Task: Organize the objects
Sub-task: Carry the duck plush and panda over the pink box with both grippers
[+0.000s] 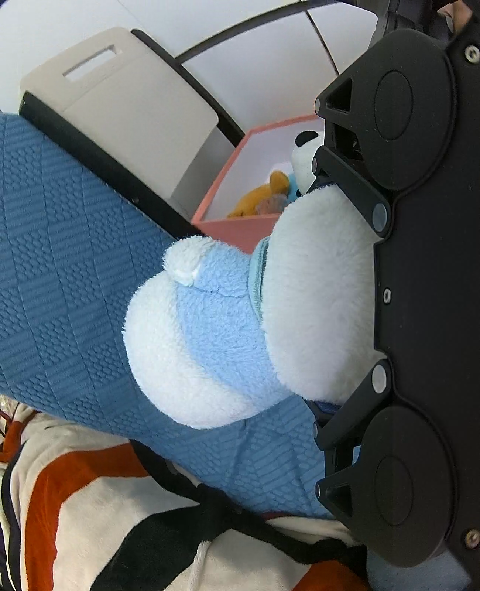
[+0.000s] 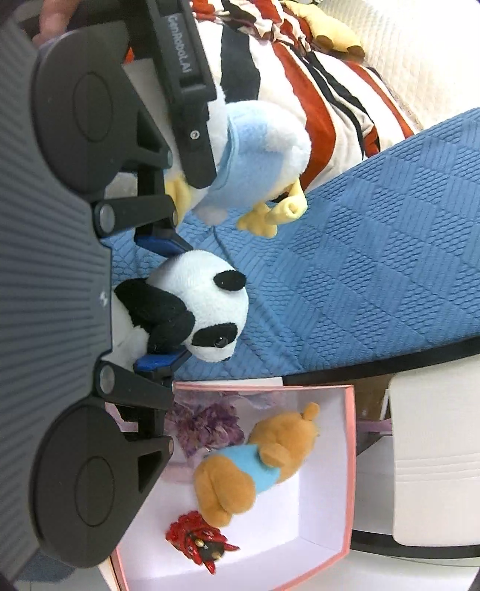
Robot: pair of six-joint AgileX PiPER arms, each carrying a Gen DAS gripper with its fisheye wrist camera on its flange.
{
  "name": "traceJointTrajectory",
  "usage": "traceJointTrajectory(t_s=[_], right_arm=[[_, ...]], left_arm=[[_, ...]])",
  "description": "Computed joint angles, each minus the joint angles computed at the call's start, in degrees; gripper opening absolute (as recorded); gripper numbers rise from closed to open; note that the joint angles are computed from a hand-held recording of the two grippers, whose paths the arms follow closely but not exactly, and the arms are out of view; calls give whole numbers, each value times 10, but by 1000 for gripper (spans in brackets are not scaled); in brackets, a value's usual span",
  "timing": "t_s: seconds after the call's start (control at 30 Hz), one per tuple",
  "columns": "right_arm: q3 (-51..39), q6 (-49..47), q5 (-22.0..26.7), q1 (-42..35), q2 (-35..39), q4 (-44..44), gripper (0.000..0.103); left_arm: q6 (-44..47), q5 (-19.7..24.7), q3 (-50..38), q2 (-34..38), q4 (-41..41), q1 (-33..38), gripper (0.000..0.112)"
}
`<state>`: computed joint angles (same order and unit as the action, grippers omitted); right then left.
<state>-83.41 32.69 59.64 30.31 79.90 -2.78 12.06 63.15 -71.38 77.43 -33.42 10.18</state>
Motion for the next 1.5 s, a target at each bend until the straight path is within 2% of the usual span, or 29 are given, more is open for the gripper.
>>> traceJointTrajectory(t_s=[0.17, 0.47, 0.7, 0.97, 1.27, 1.5], right_arm=[[-32, -45, 24, -34, -13, 25, 55], [-81, -134, 48, -134, -31, 93, 55], [-108, -223, 70, -244, -35, 163, 55], [-72, -337, 75, -407, -40, 254, 55], [19, -445, 32, -524, -20, 293, 56], [47, -485, -27, -532, 36, 289, 56]], left_arm=[[-62, 13, -36, -4, 19, -46, 91], [-191, 30, -154, 24, 93, -162, 91], [-289, 25, -264, 87, 166, -261, 91], [-363, 13, -358, 173, 222, -355, 91], [-397, -17, -386, 253, 271, -428, 91], [-452, -36, -390, 297, 320, -454, 91]])
